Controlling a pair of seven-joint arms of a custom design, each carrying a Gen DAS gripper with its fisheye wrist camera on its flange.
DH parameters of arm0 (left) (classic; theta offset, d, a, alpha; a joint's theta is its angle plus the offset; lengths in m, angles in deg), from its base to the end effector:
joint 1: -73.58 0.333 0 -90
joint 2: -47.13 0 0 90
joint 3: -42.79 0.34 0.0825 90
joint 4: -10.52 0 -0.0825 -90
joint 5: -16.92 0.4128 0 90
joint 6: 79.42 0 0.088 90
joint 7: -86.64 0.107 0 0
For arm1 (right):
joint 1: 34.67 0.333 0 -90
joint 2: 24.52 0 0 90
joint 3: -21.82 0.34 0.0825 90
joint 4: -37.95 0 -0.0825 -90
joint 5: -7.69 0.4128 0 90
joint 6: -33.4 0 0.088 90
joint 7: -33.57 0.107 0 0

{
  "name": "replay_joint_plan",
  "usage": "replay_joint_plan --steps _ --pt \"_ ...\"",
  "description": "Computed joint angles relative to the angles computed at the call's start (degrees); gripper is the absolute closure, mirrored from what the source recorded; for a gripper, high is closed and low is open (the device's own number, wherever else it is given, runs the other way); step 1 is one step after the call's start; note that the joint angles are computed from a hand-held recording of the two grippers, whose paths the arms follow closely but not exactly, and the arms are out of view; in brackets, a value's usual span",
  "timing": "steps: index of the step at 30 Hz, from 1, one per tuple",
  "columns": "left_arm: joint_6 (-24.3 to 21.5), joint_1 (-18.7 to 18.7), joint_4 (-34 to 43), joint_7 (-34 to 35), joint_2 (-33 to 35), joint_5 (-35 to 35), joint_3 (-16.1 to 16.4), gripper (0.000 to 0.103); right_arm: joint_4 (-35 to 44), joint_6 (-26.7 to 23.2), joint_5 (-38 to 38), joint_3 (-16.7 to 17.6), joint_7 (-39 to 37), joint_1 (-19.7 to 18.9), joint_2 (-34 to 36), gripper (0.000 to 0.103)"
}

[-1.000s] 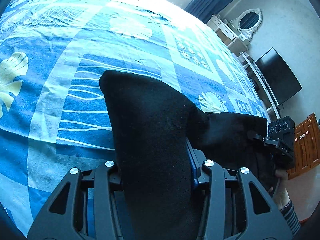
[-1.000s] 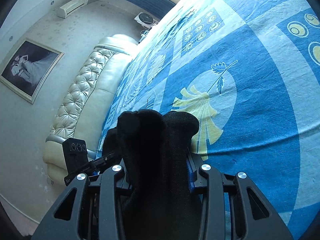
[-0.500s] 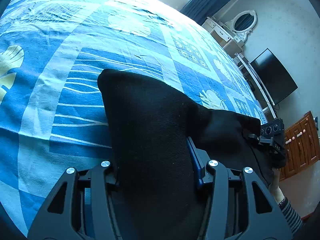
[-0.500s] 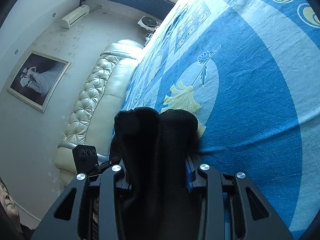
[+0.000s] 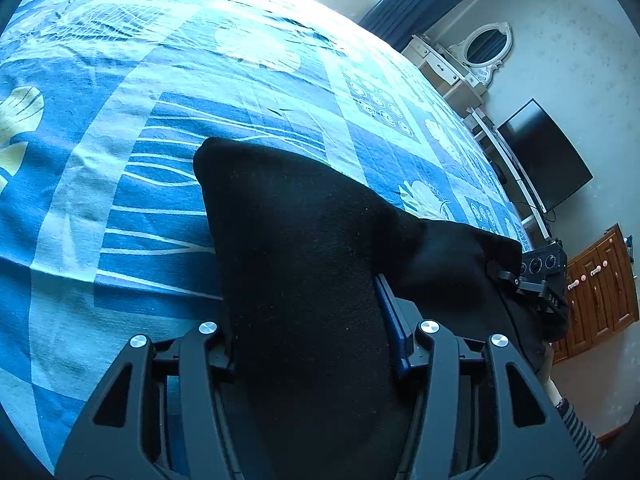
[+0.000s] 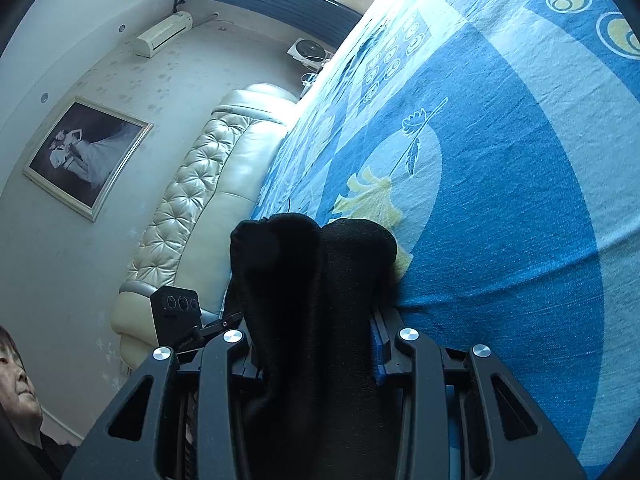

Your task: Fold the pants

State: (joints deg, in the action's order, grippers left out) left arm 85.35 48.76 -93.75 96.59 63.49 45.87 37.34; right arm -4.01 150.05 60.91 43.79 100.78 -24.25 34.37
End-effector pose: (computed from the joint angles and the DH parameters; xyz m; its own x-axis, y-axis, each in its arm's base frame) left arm 0.5993 -0.3740 0.4766 0.2229 -0.8190 0.5287 -0.7058 -0.5097 -0.4920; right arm 0.7997 0.3442 0.4242 0.3908 -0.3124 -0.8659 -0.9205 -0.1274 -0.3694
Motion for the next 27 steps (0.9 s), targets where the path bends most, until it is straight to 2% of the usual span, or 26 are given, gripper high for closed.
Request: replay_joint_plan --steps 19,21,24,25,27 --pt "0.4 -0.1 0.0 -0.1 0.1 0.2 0.2 0.049 2.5 -0.6 0.0 0.4 0.4 0.2 1.6 0.067" --pt "0.6 0.0 -0.1 0.0 0.1 0.0 0.1 0.046 2.7 -0.8 0.0 0.4 0.6 0.2 1.7 0.067" --pt "6.0 1.4 -2.0 1.7 0.0 -2.5 -0.7 0.039 5.0 -2.4 0.3 0.7 1.9 0.2 3.1 0.063" --pt "8.4 0.9 -3.0 0.7 -0.4 -2.6 0.3 0.035 6.8 -3.4 0.3 0.9 3.3 0.3 4.1 0.061" --pt "11.9 -3.2 -5.5 -5.0 -1.7 0.1 5.4 0.031 4.3 -2.7 0.5 0.6 5.6 -0.3 2.2 0.055"
